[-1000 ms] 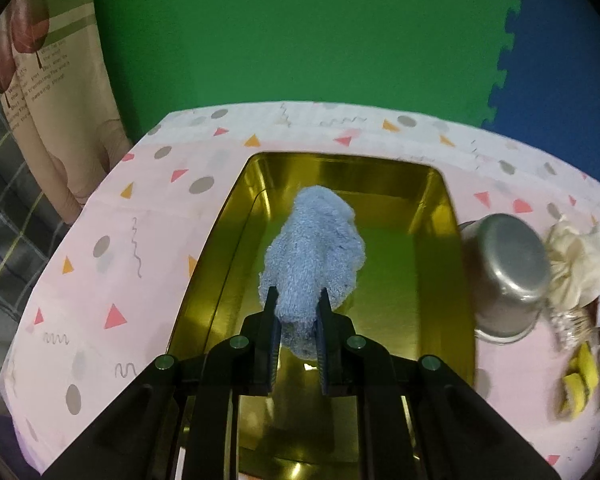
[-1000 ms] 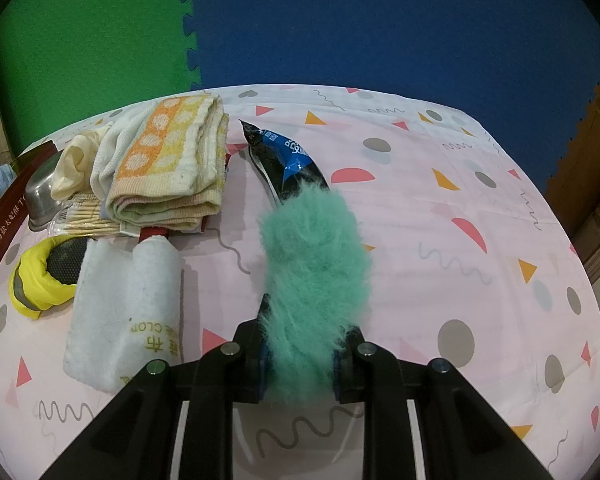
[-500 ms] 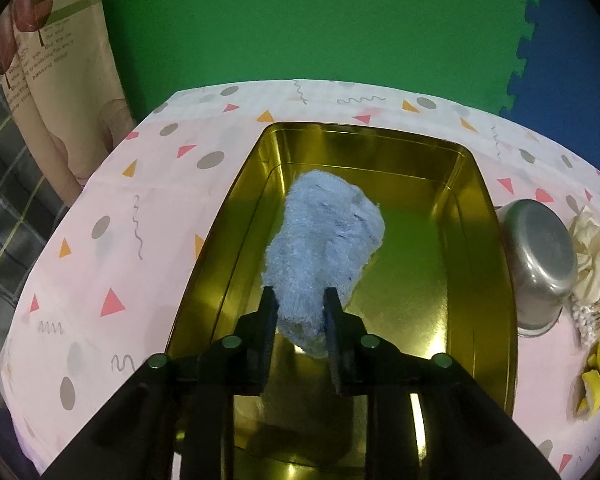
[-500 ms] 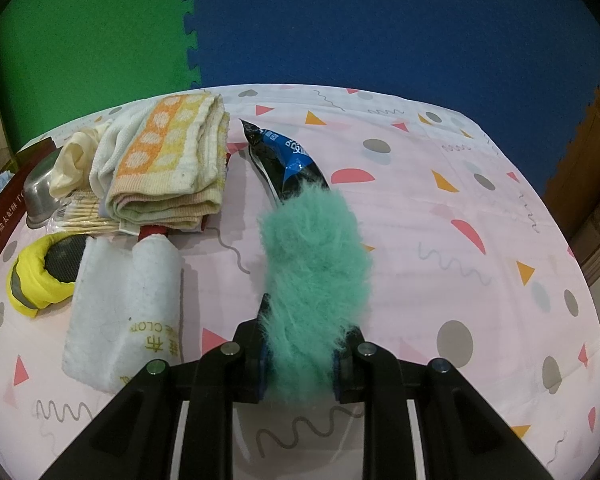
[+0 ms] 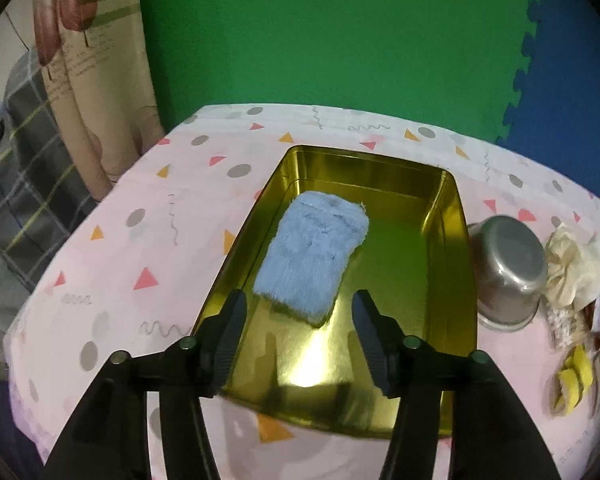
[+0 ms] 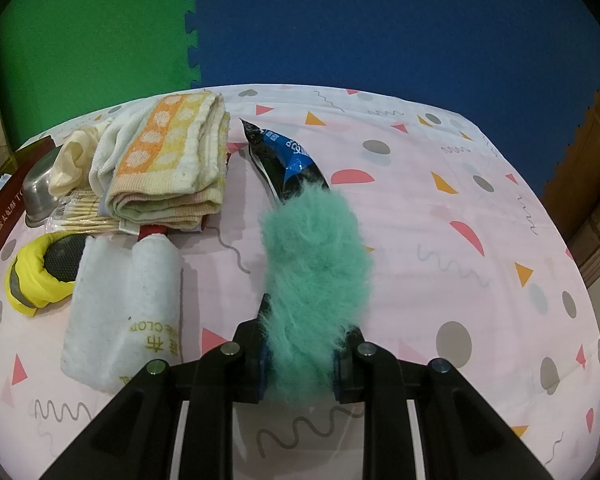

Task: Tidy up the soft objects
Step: 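Carry the blue towel into the tin box and open the left gripper, then carry the teal scrunchie into the tin box and open the right gripper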

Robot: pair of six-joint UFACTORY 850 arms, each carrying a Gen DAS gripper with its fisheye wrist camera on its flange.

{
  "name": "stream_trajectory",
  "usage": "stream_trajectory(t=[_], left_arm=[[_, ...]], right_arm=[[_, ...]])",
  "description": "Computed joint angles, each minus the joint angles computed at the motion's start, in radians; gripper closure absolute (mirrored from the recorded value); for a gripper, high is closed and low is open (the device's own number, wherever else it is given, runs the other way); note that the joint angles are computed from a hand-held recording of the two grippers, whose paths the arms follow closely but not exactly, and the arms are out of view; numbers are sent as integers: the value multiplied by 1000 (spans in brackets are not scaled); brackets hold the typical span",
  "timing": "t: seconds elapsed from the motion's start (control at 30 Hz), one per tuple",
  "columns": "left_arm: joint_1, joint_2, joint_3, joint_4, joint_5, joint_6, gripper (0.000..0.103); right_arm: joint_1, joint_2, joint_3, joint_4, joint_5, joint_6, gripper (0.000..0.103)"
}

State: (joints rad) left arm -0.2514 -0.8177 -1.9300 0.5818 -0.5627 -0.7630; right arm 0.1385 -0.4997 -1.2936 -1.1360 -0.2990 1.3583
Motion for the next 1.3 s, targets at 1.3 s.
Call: stream_trajectory(t=[1.3], left_arm=[[7, 101, 170, -31, 98, -39, 31]], right_arm=[[93, 49, -80, 86, -76, -137, 83]])
